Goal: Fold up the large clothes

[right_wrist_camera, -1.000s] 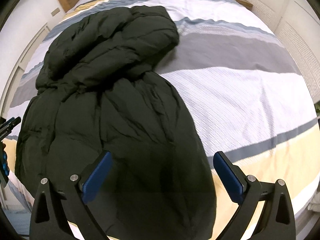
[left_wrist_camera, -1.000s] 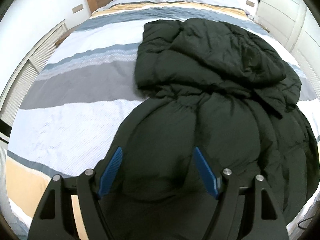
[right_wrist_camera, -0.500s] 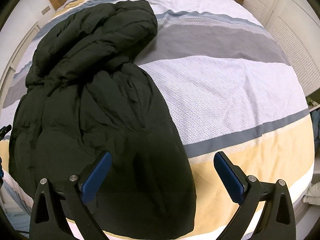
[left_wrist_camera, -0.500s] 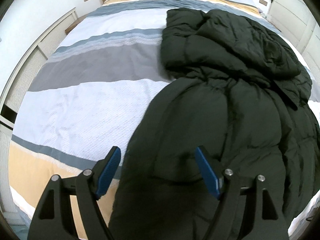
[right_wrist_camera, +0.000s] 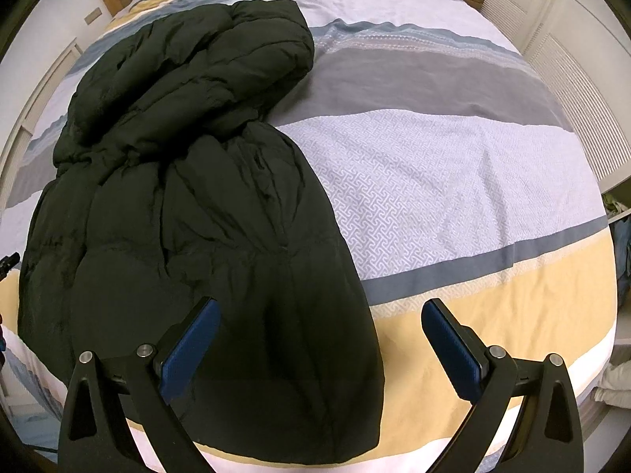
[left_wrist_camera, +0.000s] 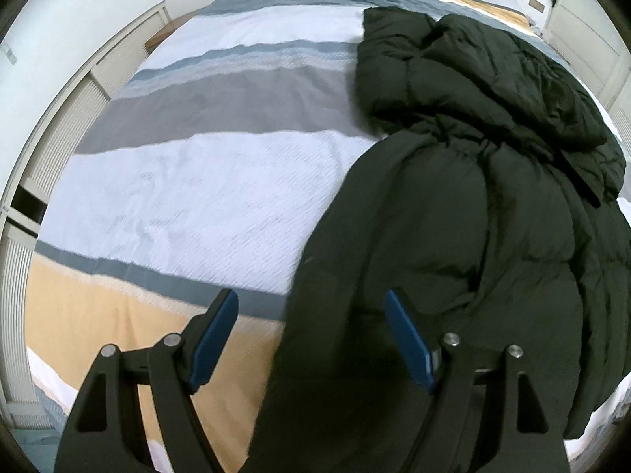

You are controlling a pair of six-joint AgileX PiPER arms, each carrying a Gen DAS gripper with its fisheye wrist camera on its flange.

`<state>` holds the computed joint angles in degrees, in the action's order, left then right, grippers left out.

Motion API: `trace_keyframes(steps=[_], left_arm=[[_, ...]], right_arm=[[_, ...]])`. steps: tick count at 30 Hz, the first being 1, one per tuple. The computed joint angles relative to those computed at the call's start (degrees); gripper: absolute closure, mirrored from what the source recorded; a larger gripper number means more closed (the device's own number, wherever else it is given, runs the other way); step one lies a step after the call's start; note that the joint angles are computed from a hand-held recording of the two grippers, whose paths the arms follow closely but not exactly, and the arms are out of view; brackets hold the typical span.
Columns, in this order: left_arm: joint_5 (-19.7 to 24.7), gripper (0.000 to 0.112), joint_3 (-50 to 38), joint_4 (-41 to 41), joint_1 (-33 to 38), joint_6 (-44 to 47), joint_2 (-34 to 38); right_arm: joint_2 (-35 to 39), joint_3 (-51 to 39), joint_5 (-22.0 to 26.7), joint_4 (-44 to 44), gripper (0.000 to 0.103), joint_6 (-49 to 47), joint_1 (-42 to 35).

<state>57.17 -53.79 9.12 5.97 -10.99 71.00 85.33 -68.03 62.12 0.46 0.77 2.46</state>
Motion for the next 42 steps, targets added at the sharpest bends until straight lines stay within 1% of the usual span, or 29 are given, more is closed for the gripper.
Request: trace_keyframes(steps=[8,9,14,19,24,29,36,42], left_arm=[[1.7,0.036,1.8,-4.1,11.1,8.2,-2.1],[1.8,0.033,1.8,-4.7,12.4,9.2,-2.1],[3.9,0.032,0.7,-11.7,21.0,17.6,-1.8],[7.0,0.032,0.8,-19.3,25.7,24.6,-0.5],[9.2,0.032,3.3,-24.5,27.8,28.9,0.1],[10.5,0.032,6.3,-29.4,30.6,33.4,1.6],[8.8,0.032,7.6,-30.8,30.4,36.2,5.7],[6.9,0.031,8.8,-31.7,29.1,37.3,8.3]], right_arm=[[-1.5,1.3,0.8,-0.2,0.002,-0.4,-1.9],[-1.6,1.5,0.8,-0.2,0.002,-0.4,-2.2],[-2.2,2.0,1.3,-0.1,0.002,-1.1,-3.8],[-2.6,2.6,1.6,0.7,0.002,-2.0,-5.1],[-2.9,3.6,1.8,1.7,0.001,-2.8,-5.3],[-2.8,5.4,1.4,3.3,0.001,-3.5,-4.8],[-2.0,8.3,0.2,6.3,0.001,-5.5,-4.4],[-0.1,11.6,-2.6,8.5,0.001,-7.8,-5.1]])
